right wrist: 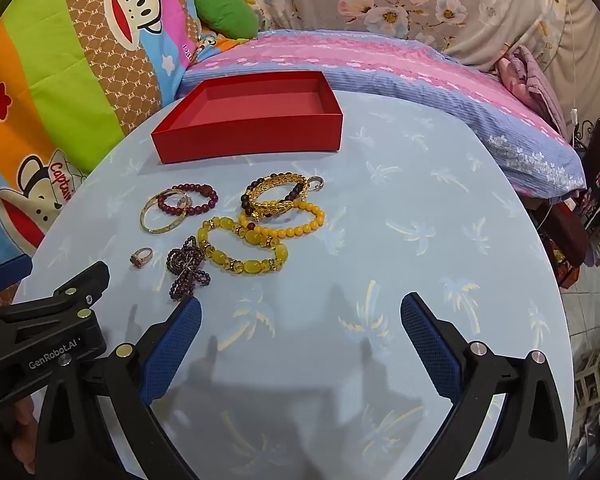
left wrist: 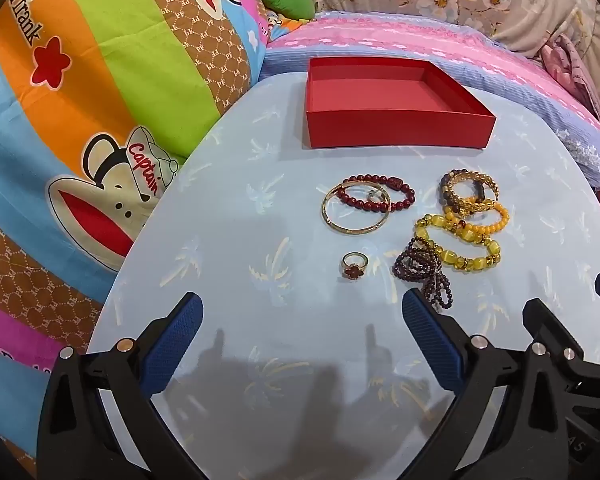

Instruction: Organize jewelry

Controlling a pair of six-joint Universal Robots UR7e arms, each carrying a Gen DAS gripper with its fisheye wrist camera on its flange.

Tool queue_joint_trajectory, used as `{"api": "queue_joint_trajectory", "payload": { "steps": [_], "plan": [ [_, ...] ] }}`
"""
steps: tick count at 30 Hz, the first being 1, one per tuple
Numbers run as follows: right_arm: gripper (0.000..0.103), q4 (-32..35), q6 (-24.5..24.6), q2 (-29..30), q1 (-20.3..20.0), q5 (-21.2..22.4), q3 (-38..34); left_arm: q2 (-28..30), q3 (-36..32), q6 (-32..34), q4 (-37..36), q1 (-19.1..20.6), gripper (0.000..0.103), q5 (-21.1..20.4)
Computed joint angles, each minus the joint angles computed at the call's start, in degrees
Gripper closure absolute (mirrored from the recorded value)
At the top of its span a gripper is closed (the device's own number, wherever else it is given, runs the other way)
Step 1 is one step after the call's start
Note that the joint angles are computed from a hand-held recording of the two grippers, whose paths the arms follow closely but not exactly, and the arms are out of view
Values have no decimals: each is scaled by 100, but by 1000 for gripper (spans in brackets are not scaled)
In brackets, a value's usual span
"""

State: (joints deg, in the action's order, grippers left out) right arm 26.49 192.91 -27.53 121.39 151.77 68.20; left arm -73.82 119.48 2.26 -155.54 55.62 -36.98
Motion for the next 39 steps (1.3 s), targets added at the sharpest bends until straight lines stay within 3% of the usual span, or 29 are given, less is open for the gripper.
{"api": "queue_joint_trajectory", "payload": {
  "steps": [39],
  "plan": [
    [7,-78,25,-23,91,147,63,-54,94,44,-38,-47,8,75]
  ]
}}
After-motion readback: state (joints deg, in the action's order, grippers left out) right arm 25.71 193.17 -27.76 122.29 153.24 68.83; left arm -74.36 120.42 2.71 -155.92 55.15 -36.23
